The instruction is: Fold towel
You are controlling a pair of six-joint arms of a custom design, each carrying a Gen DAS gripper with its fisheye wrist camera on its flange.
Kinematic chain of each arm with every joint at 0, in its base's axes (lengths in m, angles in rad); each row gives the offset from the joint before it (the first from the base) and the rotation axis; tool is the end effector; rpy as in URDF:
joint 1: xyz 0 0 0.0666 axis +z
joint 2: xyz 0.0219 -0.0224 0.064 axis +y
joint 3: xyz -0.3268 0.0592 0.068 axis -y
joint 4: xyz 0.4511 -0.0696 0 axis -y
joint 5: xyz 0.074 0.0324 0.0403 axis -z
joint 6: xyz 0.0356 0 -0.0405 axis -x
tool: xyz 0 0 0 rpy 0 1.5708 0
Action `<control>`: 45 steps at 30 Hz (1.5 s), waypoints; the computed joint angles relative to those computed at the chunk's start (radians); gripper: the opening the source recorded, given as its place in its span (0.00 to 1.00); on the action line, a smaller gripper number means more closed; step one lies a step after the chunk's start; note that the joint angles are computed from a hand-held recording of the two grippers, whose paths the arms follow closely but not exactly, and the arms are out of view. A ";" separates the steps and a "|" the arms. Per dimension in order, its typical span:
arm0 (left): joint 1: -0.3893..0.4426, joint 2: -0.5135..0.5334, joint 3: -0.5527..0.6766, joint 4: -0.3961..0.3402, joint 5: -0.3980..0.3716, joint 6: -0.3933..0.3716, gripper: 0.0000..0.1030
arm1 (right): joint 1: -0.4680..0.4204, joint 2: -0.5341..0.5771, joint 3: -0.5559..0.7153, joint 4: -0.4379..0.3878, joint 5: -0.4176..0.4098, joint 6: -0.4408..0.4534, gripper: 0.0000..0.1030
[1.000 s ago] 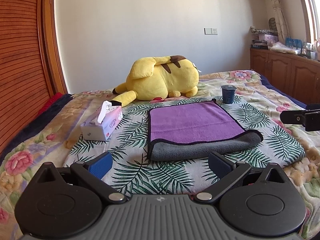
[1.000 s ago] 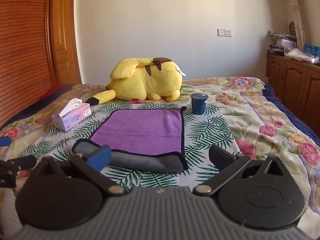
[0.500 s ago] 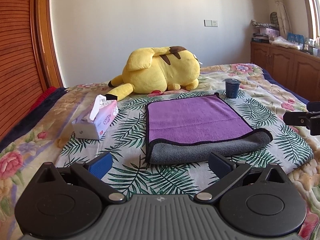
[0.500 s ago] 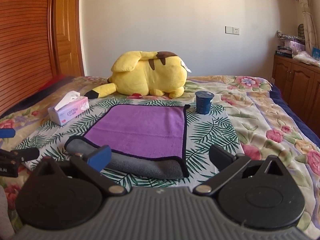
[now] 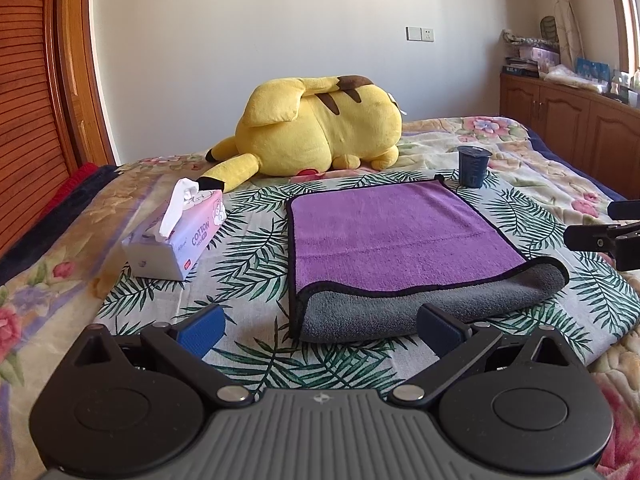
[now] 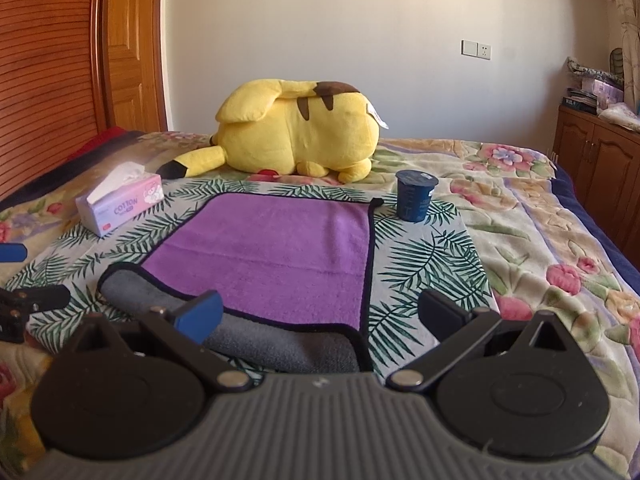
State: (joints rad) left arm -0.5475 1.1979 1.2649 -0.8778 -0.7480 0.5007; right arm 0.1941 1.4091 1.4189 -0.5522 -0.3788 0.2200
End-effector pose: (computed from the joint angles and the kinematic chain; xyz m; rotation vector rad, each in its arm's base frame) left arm 0.4266 -0.2322 0.4172 -0.2826 2.1268 0.2966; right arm 0.5657 0.1242 0.4131 -0.6485 1.9907 0.3838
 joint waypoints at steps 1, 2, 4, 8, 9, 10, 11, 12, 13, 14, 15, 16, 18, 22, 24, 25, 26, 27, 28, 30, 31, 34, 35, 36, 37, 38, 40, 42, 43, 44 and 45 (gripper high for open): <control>0.004 0.002 0.001 0.004 0.002 -0.003 0.84 | 0.003 0.011 0.009 0.002 0.005 -0.001 1.00; 0.009 0.007 0.003 0.008 0.000 -0.007 0.84 | 0.004 0.016 0.010 0.008 0.010 -0.002 1.00; 0.017 0.014 0.007 0.012 0.004 -0.016 0.84 | 0.006 0.029 0.019 0.013 0.009 0.003 1.00; 0.033 0.020 0.008 0.025 0.022 -0.027 0.84 | 0.009 0.057 0.043 0.004 0.006 0.007 1.00; 0.039 0.023 0.009 0.028 0.031 -0.031 0.83 | 0.009 0.065 0.050 -0.001 0.006 0.009 1.00; 0.044 0.026 0.012 0.031 0.036 -0.034 0.82 | 0.009 0.071 0.054 -0.005 0.006 0.011 1.00; 0.048 0.030 0.014 0.034 0.039 -0.037 0.82 | 0.009 0.076 0.058 -0.007 0.006 0.011 1.00; 0.053 0.032 0.016 0.041 0.044 -0.043 0.81 | 0.010 0.083 0.065 -0.011 0.006 0.010 1.00; 0.058 0.035 0.018 0.049 0.054 -0.049 0.80 | 0.010 0.086 0.067 -0.009 0.009 0.007 1.00; 0.063 0.035 0.018 0.054 0.065 -0.053 0.79 | 0.011 0.088 0.066 -0.002 0.024 0.003 1.00; 0.068 0.038 0.020 0.059 0.076 -0.058 0.77 | 0.012 0.088 0.066 0.001 0.033 0.001 1.00; 0.071 0.041 0.021 0.064 0.084 -0.062 0.75 | 0.011 0.091 0.068 0.000 0.034 -0.002 1.00; 0.078 0.044 0.020 0.075 0.099 -0.069 0.71 | 0.008 0.095 0.073 0.000 0.032 -0.010 1.00; 0.094 0.046 0.015 0.103 0.138 -0.090 0.58 | 0.004 0.105 0.088 -0.014 0.019 -0.019 0.99; 0.101 0.051 0.017 0.112 0.155 -0.101 0.53 | 0.005 0.110 0.096 -0.020 0.020 -0.018 0.94; 0.104 0.053 0.018 0.118 0.163 -0.107 0.49 | 0.004 0.116 0.104 -0.027 0.012 -0.016 0.87; 0.107 0.056 0.019 0.121 0.168 -0.112 0.47 | 0.003 0.121 0.110 -0.036 0.009 -0.015 0.84; 0.109 0.058 0.021 0.122 0.173 -0.116 0.46 | 0.004 0.127 0.117 -0.043 0.009 -0.016 0.83; 0.112 0.062 0.024 0.122 0.175 -0.120 0.45 | 0.003 0.131 0.121 -0.049 0.006 -0.015 0.83; 0.117 0.066 0.027 0.121 0.183 -0.125 0.41 | 0.001 0.140 0.130 -0.060 0.003 -0.014 0.81; 0.121 0.068 0.028 0.119 0.190 -0.124 0.39 | 0.000 0.145 0.138 -0.067 -0.001 -0.014 0.80; 0.133 0.074 0.029 0.117 0.211 -0.125 0.32 | -0.004 0.165 0.160 -0.094 -0.015 -0.011 0.74; 0.137 0.078 0.032 0.115 0.215 -0.127 0.32 | -0.004 0.172 0.167 -0.105 -0.019 -0.010 0.74; 0.141 0.082 0.034 0.114 0.218 -0.128 0.30 | -0.005 0.179 0.176 -0.118 -0.024 -0.006 0.71; 0.146 0.084 0.034 0.115 0.223 -0.129 0.28 | -0.004 0.186 0.182 -0.132 -0.024 -0.001 0.69; 0.151 0.087 0.035 0.115 0.227 -0.130 0.27 | -0.003 0.191 0.187 -0.145 -0.024 0.005 0.68; 0.160 0.093 0.038 0.112 0.234 -0.127 0.27 | -0.002 0.204 0.200 -0.172 -0.028 0.019 0.65; 0.170 0.104 0.049 0.094 0.243 -0.105 0.27 | -0.001 0.217 0.213 -0.197 -0.031 0.031 0.63; 0.177 0.108 0.053 0.087 0.256 -0.089 0.27 | 0.000 0.221 0.217 -0.205 -0.032 0.035 0.63; 0.182 0.109 0.054 0.087 0.267 -0.080 0.27 | 0.000 0.224 0.221 -0.212 -0.033 0.037 0.62; 0.187 0.112 0.054 0.088 0.277 -0.076 0.27 | -0.001 0.228 0.226 -0.219 -0.035 0.037 0.62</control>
